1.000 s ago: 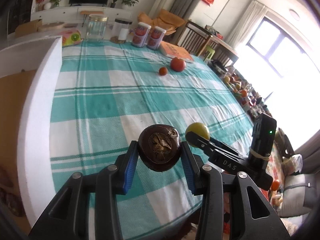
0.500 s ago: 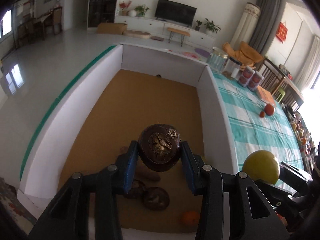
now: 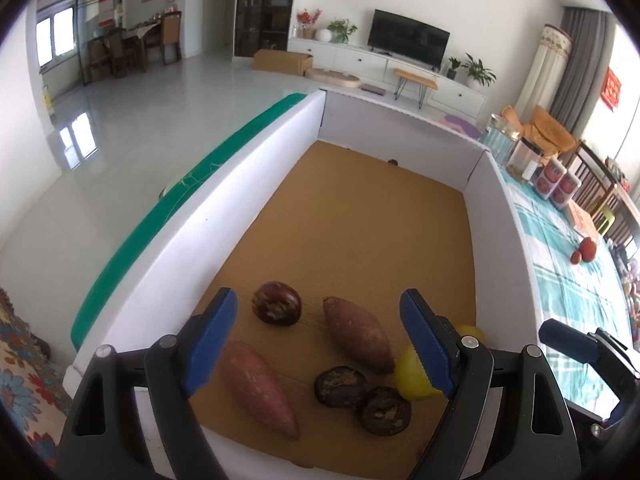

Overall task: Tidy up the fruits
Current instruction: 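Carry both items over the white box and open both tools to drop them, then move both tools back over the table toward the mandarin and red apple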

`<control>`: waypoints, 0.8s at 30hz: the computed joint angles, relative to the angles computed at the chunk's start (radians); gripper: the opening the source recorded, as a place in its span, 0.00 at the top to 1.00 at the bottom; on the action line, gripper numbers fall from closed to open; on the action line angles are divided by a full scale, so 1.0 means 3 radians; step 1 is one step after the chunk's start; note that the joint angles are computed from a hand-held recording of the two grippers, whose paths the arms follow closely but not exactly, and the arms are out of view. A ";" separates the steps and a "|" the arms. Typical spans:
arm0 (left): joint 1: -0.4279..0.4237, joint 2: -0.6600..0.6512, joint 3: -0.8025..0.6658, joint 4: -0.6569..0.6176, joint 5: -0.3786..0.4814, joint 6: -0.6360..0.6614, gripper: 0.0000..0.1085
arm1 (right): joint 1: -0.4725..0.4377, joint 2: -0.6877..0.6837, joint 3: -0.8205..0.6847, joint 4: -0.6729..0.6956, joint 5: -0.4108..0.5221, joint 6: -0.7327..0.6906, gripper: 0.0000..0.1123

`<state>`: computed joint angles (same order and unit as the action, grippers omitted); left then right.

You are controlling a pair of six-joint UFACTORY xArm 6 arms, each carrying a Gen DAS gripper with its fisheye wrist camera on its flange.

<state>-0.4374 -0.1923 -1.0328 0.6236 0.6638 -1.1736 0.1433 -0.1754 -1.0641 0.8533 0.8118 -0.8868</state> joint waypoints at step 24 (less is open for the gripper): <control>-0.1428 0.2663 -0.3354 -0.1291 0.0291 0.2109 0.19 | -0.2521 0.1110 -0.0508 -0.0116 -0.1020 0.0546 0.13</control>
